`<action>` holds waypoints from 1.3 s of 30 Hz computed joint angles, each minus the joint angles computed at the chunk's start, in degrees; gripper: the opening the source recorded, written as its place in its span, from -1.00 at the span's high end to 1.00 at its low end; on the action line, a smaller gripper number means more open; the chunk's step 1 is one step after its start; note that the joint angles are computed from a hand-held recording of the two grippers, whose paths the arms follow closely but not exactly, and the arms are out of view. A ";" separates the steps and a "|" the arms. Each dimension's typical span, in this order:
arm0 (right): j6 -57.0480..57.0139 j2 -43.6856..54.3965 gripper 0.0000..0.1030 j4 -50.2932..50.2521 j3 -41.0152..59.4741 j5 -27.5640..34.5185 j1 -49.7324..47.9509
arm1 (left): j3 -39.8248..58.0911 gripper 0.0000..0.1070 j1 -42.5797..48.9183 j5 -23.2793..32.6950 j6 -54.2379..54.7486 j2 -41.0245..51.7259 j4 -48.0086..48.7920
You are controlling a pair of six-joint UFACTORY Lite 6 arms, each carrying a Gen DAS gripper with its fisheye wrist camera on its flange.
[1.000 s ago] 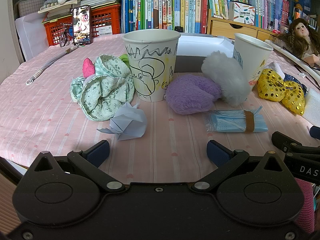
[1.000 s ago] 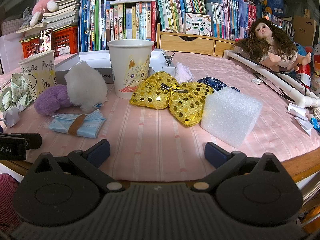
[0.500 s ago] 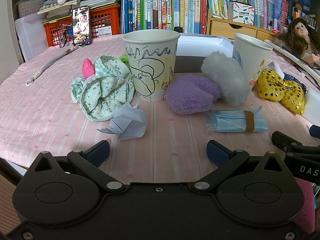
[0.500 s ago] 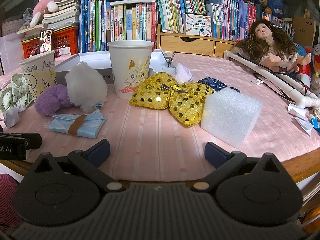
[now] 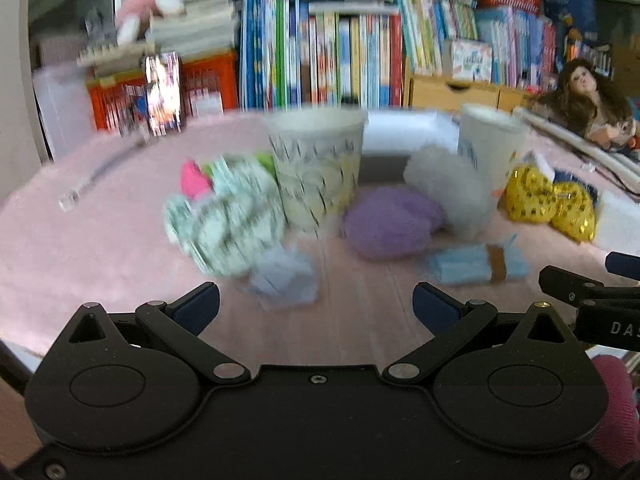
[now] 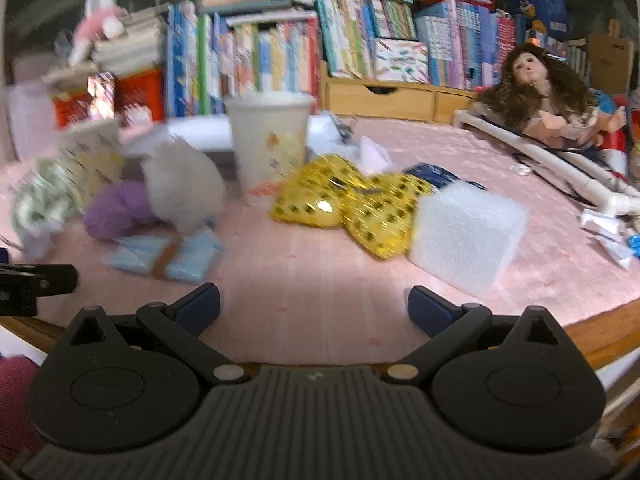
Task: Organize soft objects
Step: 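Grasp the folded white paper with the left gripper while the right gripper grasps the blue mask packet, then carry the paper with the left gripper while the right gripper carries the mask packet to the white tray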
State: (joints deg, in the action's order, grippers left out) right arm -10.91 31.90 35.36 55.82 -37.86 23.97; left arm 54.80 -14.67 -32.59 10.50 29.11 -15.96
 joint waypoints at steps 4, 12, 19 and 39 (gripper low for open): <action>4.12 -0.21 -1.00 -7.20 -0.67 -3.32 1.23 | -2.59 -0.91 0.92 -5.43 0.23 -1.76 -0.50; 2.01 7.69 -1.00 -9.50 9.83 -0.77 4.71 | 2.66 -0.26 6.04 1.45 -11.58 2.26 10.25; -3.77 13.23 -0.92 -4.74 17.36 1.48 6.40 | 5.33 0.15 7.17 3.06 -16.37 5.30 13.82; -2.46 2.74 -0.62 -7.89 8.85 -1.14 4.73 | -0.36 0.34 6.00 4.19 -19.95 -6.72 20.77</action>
State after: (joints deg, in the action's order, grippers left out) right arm -13.37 34.65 27.47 64.67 -39.00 28.70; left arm 54.44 -8.67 -28.40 -9.46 22.39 4.81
